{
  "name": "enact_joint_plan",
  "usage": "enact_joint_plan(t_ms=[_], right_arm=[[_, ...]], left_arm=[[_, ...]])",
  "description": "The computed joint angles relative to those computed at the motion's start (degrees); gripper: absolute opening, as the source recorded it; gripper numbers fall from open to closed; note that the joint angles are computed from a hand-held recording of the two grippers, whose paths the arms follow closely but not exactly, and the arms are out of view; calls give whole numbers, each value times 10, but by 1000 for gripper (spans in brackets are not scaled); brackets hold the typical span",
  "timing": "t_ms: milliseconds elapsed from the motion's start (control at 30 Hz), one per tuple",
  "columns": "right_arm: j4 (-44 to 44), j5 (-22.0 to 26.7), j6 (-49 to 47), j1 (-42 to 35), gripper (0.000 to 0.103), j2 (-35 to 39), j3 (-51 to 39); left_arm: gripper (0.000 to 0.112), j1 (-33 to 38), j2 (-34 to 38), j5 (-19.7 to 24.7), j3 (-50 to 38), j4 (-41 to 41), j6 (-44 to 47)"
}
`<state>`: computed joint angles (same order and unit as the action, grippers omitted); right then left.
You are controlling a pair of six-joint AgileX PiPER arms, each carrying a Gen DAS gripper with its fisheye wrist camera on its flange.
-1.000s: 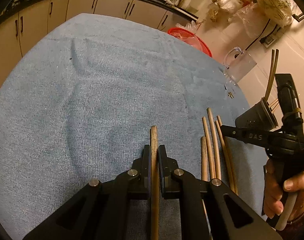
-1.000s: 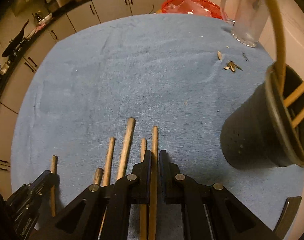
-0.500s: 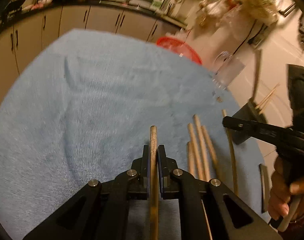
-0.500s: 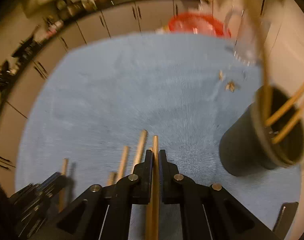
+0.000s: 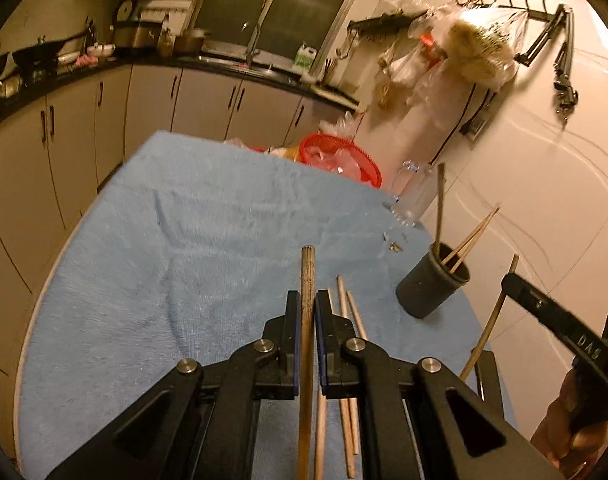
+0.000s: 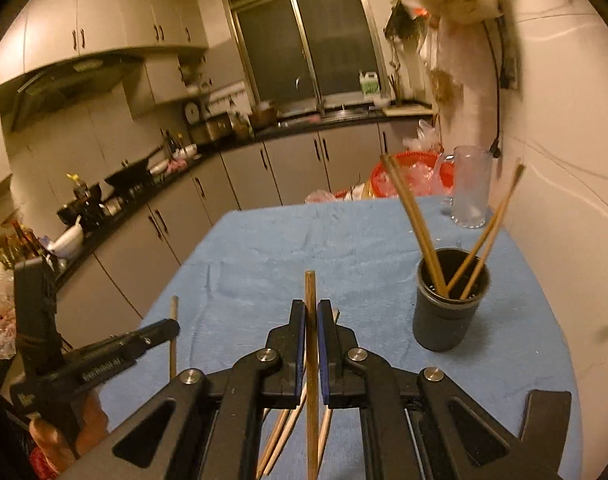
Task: Organize utensils
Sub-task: 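Lift both held chopsticks upright and carry them toward the black cup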
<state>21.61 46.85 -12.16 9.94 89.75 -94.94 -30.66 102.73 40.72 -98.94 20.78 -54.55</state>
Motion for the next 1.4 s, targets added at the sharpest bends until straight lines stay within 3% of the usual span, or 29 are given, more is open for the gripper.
enact_joint_plan(t_ms=[133, 533, 1400], right_arm=[[53, 3, -48, -33, 6, -30, 32], [159, 6, -138, -97, 6, -90, 86], [173, 16, -146, -108, 6, -92, 66]], left_arm=[[7, -26, -16, 26, -5, 55, -39], [7, -65, -26, 77, -41, 103, -62], [7, -80, -25, 101, -69, 123, -59]])
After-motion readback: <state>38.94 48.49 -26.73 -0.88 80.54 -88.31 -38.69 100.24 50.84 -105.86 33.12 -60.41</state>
